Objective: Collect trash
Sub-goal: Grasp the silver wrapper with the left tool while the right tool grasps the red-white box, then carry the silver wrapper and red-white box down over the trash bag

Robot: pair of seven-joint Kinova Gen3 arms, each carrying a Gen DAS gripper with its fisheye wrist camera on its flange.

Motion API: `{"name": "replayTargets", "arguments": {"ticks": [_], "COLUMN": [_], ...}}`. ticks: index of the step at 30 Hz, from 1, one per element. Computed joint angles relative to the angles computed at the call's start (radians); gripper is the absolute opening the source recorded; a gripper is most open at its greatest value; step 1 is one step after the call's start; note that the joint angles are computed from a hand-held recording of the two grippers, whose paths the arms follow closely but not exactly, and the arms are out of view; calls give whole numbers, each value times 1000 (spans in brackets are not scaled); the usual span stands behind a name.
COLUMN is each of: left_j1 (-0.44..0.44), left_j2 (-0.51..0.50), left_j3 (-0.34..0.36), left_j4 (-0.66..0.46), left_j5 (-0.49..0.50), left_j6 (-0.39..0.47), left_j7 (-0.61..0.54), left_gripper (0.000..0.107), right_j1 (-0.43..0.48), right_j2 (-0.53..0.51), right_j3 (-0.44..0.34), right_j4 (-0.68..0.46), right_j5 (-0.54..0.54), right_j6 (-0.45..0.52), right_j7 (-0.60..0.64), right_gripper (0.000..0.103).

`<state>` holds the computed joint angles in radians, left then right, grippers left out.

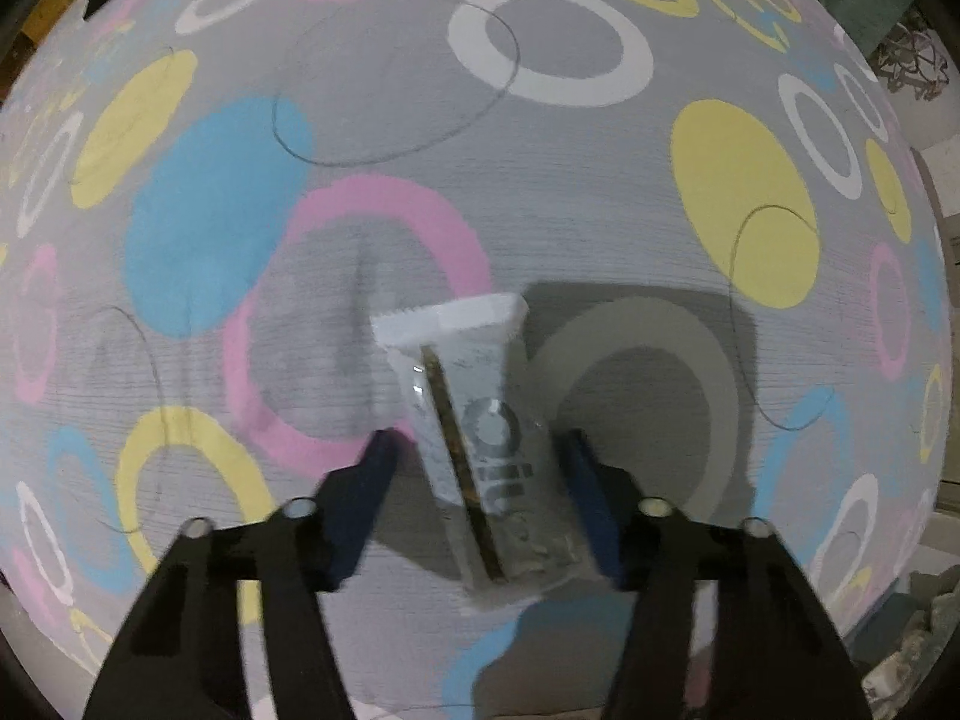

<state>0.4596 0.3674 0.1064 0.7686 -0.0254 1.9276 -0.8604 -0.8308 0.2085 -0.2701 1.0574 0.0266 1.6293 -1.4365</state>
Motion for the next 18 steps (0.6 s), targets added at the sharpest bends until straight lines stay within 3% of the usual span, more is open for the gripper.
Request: {"name": "replayTargets", "arguments": {"ticks": [2, 3, 6, 11, 18], "left_j1": [0, -8, -36, -22, 50], "left_j2": [-6, -18, -56, -117, -222], "left_j3": [-1, -1, 1, 14, 50], "left_j4": [11, 24, 75, 105, 85], "left_j5": [2, 11, 39, -3, -144], "left_j6": [-21, -31, -60, -67, -1], "left_j7": [5, 5, 9, 8, 12], "left_gripper": [40, 40, 39, 39, 38], "right_j1": [4, 0, -22, -33, 3], "right_j2": [-7, -16, -31, -75, -163], "right_j3": [4, 2, -5, -13, -39], "right_j4": [7, 16, 28, 56, 31], "right_j5": [-11, -7, 32, 62, 124], "right_j6": [-3, -8, -13, -22, 15], "right_j7": [-28, -46, -90, -212, -349], "right_gripper": [40, 34, 34, 33, 33]}}
